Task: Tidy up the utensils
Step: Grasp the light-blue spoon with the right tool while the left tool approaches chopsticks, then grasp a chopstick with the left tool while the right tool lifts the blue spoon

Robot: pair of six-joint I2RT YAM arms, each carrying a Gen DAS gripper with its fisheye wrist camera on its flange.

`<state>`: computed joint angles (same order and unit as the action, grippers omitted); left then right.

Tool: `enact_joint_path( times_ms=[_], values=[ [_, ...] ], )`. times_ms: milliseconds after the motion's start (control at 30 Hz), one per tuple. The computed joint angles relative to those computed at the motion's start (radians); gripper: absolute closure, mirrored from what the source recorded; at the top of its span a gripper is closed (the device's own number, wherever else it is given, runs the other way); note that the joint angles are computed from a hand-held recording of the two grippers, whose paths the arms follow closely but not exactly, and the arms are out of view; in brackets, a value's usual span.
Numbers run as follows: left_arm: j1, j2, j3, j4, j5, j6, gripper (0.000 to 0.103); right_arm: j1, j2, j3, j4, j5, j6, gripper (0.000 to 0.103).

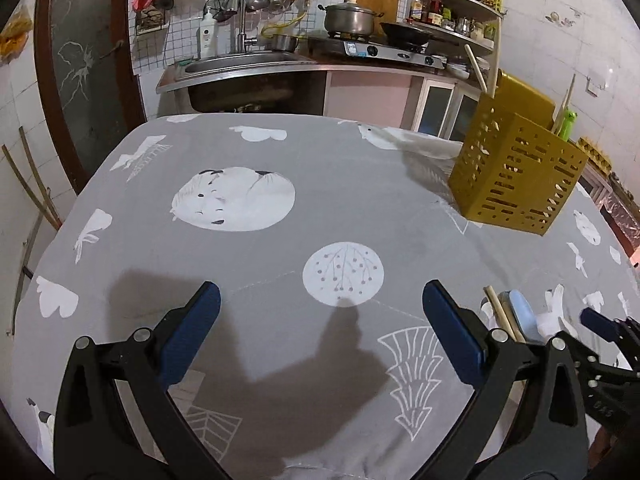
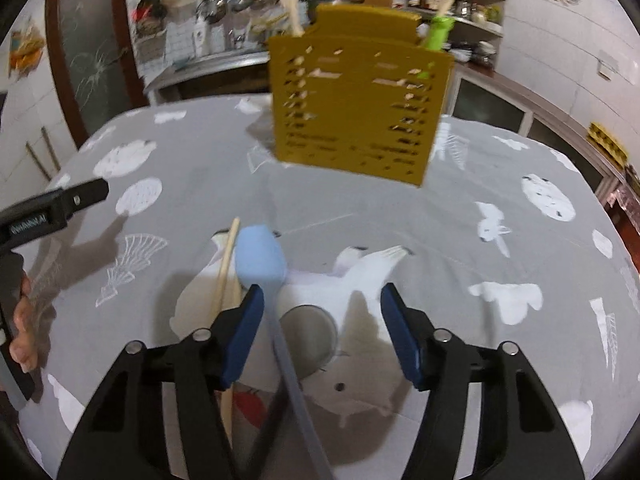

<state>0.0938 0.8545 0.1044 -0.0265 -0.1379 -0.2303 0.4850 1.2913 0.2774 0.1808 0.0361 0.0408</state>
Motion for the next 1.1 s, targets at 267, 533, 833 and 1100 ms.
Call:
enact_joint_path(
  times_ms=[267,533,833,1100],
  values=[
    [-0.048,0.038,0.014,0.011,-0.017,-0.03,0.005,0.018,0.162,0.053,0.064,0.009,-0.016,0.064],
    [-0.219,0.199,0.054,0.079,-0.093,-0.139,0.005,-0.099,0.165,0.065,0.07,-0.082,-0.035,0.096],
    [-0.435,0.451,0.147,0.148,-0.187,-0.296,0.006,-0.322,0.155,0.058,0.052,-0.124,-0.083,0.096],
    [-0.548,0.65,0.252,0.163,-0.196,-0.347,0.027,-0.417,0.172,0.056,0.04,-0.165,-0.099,0.096]
  ],
)
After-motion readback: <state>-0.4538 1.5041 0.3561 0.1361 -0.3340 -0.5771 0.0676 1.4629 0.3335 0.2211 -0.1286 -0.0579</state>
